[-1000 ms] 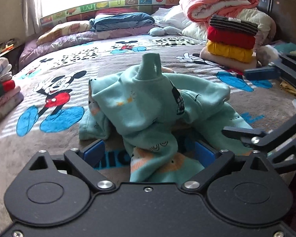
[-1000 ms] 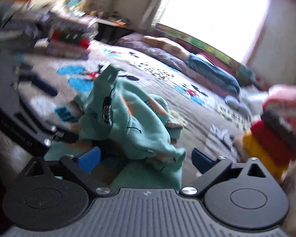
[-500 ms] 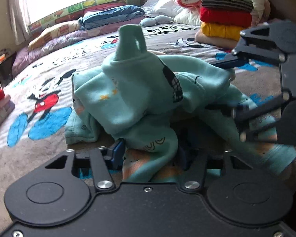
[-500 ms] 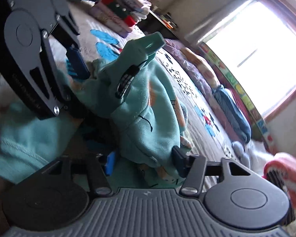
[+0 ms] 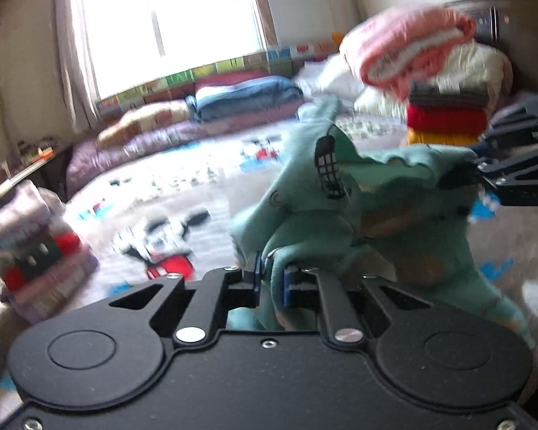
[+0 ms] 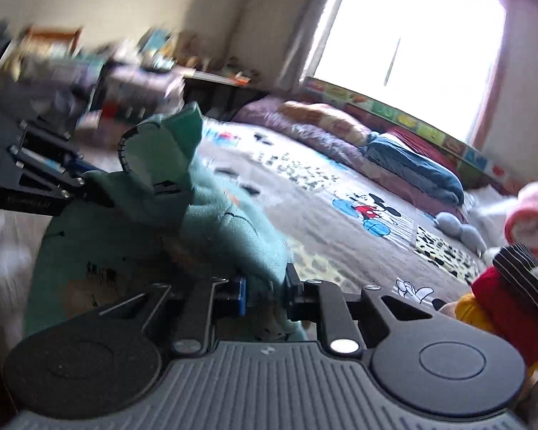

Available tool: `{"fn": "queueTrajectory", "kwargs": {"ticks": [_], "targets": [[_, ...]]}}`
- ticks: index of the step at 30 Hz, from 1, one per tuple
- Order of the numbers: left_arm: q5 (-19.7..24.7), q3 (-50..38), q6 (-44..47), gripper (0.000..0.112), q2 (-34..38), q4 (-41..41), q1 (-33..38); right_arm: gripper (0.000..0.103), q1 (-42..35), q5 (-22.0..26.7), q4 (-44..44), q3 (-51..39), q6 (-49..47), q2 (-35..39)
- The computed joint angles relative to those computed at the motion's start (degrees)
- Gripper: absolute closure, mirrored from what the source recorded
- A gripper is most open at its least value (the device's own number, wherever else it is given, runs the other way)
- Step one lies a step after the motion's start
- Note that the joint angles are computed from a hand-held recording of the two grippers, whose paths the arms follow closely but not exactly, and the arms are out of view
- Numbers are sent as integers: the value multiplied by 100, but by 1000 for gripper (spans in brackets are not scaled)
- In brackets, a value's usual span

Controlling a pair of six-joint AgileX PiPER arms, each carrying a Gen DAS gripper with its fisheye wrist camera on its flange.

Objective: Fold clothes
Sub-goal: 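Grasp the sweatshirt with the left tool while the right tool grasps it too, then lift the sweatshirt with both tools and shake it out in the air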

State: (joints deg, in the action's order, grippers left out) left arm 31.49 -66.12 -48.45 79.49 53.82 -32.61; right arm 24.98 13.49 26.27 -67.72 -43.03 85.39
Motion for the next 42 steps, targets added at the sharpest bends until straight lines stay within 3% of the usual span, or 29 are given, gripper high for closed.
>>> {"fn": "queueTrajectory", "kwargs": {"ticks": [4, 8, 14, 19, 24, 26, 28, 33, 37, 42], "targets": [[67, -499, 680, 104, -161, -201, 163, 84, -343, 718, 503, -537, 0, -120], [91, -1036, 1506, 105, -226, -840, 410, 84, -486, 1209, 256, -1151, 445, -180], [191, -1468, 2159, 105, -497, -1055, 486, 86, -727, 2198, 106, -2229, 813, -198], [-34, -1723, 3109, 106, -827, -2801, 1073, 87, -992, 2838, 372, -2888, 905, -262], [-145, -1957, 4087, 107, -1025, -4296, 1544, 88, -1492, 3423, 1186, -3403, 972, -278], [-176, -2089, 4164, 107, -1108, -4459, 1582, 88, -1695, 3705, 1539, -3579, 1008, -264], [148, -2317, 4136, 107, -1017, -4117, 1451, 89, -1943, 4014, 1965, -3747, 1048, -245], [202, -2218, 4242, 107, -1353, -4596, 1468, 88, -2432, 4741, 2660, -4052, 1273, -184], [254, -2071, 4044, 107, -1579, -4490, 1330, 88, -2693, 5026, 2947, -3997, 1221, -349], [540, -2079, 4510, 107, -1629, -5454, 1678, 88, -2889, 5181, 3151, -3969, 1209, -439]]}}
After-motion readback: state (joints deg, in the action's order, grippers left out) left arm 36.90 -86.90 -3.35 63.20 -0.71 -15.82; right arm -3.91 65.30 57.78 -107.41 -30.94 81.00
